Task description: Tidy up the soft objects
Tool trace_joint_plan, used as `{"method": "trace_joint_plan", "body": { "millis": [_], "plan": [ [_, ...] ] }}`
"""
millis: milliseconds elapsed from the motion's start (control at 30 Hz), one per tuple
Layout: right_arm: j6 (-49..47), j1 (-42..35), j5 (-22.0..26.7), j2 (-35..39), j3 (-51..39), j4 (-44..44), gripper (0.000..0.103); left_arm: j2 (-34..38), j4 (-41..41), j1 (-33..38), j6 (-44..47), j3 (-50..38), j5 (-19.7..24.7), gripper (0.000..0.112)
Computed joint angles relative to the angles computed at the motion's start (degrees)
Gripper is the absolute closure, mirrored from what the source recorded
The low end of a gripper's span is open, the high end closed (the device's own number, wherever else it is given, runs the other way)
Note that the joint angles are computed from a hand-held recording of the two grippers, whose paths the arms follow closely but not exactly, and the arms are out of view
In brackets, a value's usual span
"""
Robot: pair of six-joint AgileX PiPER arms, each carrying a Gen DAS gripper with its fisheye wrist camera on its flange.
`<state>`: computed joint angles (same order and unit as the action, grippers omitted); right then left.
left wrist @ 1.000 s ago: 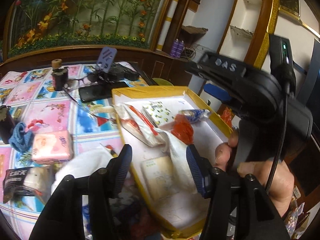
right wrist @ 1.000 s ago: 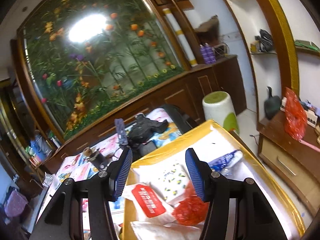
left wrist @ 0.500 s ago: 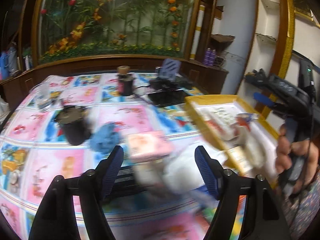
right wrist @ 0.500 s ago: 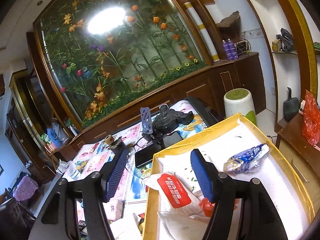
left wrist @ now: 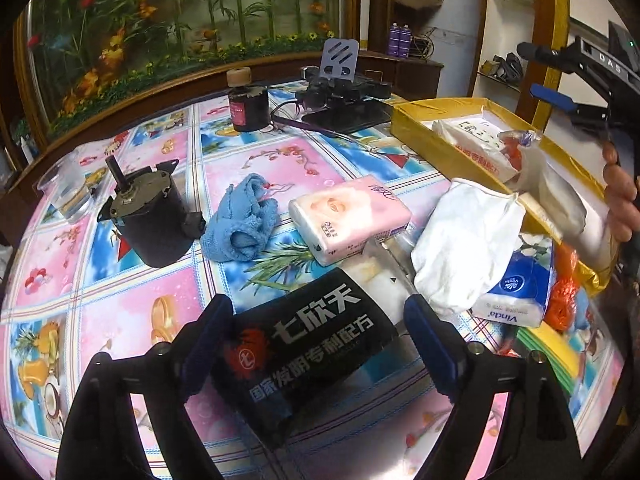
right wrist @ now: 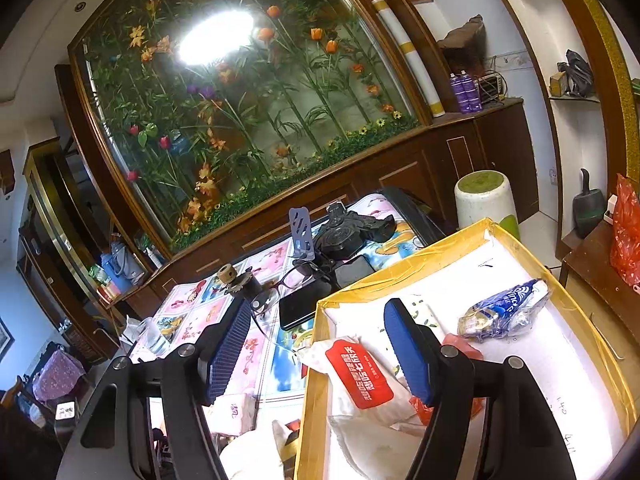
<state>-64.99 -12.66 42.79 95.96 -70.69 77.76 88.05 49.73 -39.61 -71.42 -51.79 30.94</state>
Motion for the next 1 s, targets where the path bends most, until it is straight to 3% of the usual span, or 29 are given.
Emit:
{"method": "trace_joint_plan", "body": {
  "millis": [333,500,600,733,767,833,900,1000],
  "plan": [
    [-2.3,0.9,1.9,-0.2,0.0,-0.4,0.027,-0.5,-0.5,-2.0,-0.5,0.0,3.2,0.027],
    [-5.4,1.1,9.0,0.6,-0.4,0.0,0.021,-0.6,-2.6,-4.0,-2.0,0.4,6.0,0.027],
    [-7.7,2.1,11.3,0.4,0.5,0.0,0.021,2.6,-6.4,-5.6,-1.3,-2.0,11.7,0.027],
    [-9.1,3.0,14.4,-2.6,3.8,-3.1,0.021,0.2,-9.2,-9.0,-2.0,-0.5,11.3,0.028],
    [-9.6,2.6,16.1,-4.0,5.3,-3.4,0.021,0.2,-8.6,-10.6,-3.5,-0.4,12.5,0.031],
    [-10.0,2.2,18.2,-6.8,7.8,-6.1,0.021,-0.2,-7.2,-13.3,-6.6,0.3,14.4,0.055],
    [-10.4,1.8,19.2,-9.7,10.9,-9.4,0.021,-2.0,-8.2,-14.0,-7.8,1.4,14.1,0.068],
    [-9.9,2.2,19.9,-13.3,14.8,-14.3,0.021,-4.3,-7.2,-14.2,-10.5,2.6,13.9,0.068]
  ]
}}
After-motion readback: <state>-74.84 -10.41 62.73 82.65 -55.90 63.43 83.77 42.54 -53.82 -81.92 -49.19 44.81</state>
